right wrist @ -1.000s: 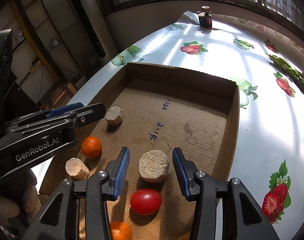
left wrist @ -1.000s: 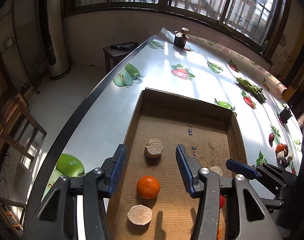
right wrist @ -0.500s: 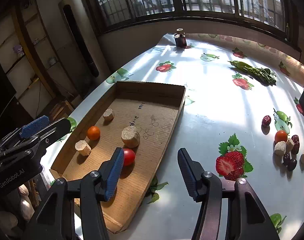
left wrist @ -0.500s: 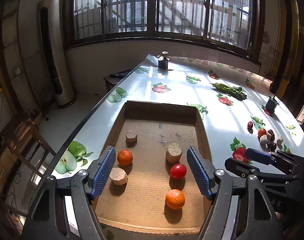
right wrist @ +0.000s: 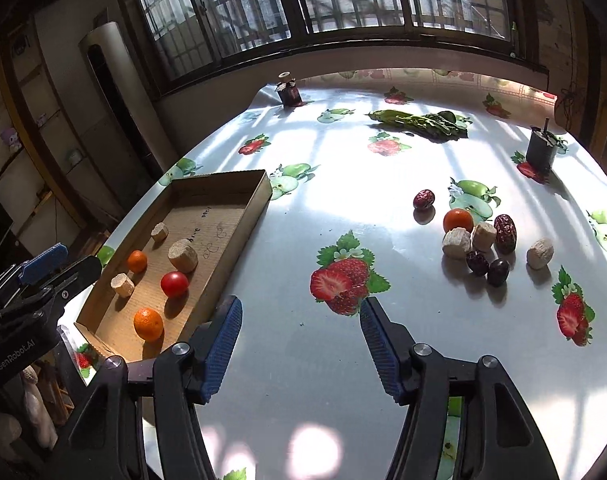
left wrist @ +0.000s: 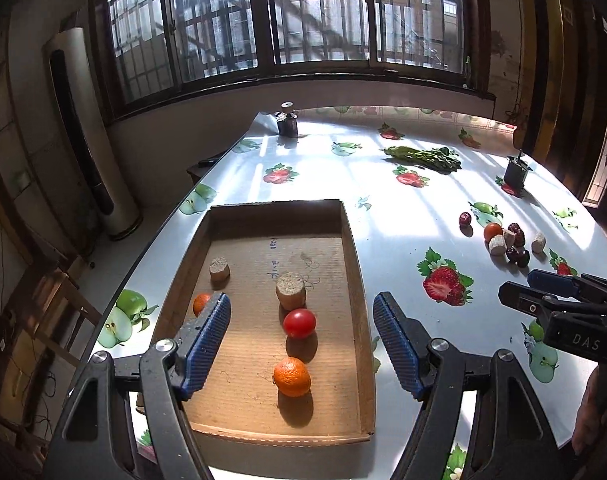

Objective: Organize fruits
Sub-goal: 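Move both open tools back over the remaining fruit on the table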

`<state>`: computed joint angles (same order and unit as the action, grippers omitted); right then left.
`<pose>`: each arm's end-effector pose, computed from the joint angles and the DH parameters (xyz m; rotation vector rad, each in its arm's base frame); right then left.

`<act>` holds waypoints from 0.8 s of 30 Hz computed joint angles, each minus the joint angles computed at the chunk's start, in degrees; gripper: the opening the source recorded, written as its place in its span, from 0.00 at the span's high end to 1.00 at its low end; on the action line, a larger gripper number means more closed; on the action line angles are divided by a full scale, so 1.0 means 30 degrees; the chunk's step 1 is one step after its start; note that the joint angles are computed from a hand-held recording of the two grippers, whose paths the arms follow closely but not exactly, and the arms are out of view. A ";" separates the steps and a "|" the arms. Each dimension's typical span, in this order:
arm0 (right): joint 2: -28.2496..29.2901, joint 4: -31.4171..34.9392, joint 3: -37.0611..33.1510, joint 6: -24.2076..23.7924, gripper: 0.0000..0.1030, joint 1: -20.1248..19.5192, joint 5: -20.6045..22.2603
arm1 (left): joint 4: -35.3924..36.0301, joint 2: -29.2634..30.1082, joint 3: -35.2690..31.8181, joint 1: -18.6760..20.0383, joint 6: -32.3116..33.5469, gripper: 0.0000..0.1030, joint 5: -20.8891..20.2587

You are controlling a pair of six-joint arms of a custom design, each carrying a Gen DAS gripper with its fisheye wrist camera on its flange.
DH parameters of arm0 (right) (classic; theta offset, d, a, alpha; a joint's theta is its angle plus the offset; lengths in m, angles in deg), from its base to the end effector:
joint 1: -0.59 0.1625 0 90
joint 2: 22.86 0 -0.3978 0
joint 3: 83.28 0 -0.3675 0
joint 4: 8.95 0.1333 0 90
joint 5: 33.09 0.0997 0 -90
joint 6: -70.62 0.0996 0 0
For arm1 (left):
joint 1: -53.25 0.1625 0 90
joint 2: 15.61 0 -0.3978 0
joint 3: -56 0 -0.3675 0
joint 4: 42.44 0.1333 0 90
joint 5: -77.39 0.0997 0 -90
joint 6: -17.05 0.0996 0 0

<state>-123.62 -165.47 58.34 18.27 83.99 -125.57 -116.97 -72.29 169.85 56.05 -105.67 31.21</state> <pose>0.0894 -0.3492 0.2664 1.0896 -2.6185 0.5321 -0.3686 -0.2205 0.0695 -0.0433 1.9241 -1.0674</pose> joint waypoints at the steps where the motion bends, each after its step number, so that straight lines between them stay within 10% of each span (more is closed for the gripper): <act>1: -0.0093 0.0082 -0.0174 -0.0102 0.36 -0.0334 0.0041 | -0.0539 -0.0015 0.0080 0.0103 0.0435 0.29 0.0087; 12: 0.0346 -0.0017 -0.4876 0.2294 0.36 -0.4306 0.0850 | -0.8308 0.1032 0.0926 0.1836 0.5815 0.28 0.0982; 24: 0.5288 -0.1428 -0.7833 0.4558 0.36 -0.3963 -0.0513 | -1.6387 0.3670 -0.0186 0.4392 1.2407 0.28 0.2519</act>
<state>-107.76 -169.76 34.84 31.94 72.10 -127.11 -166.13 -61.28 169.29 69.23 -68.45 38.76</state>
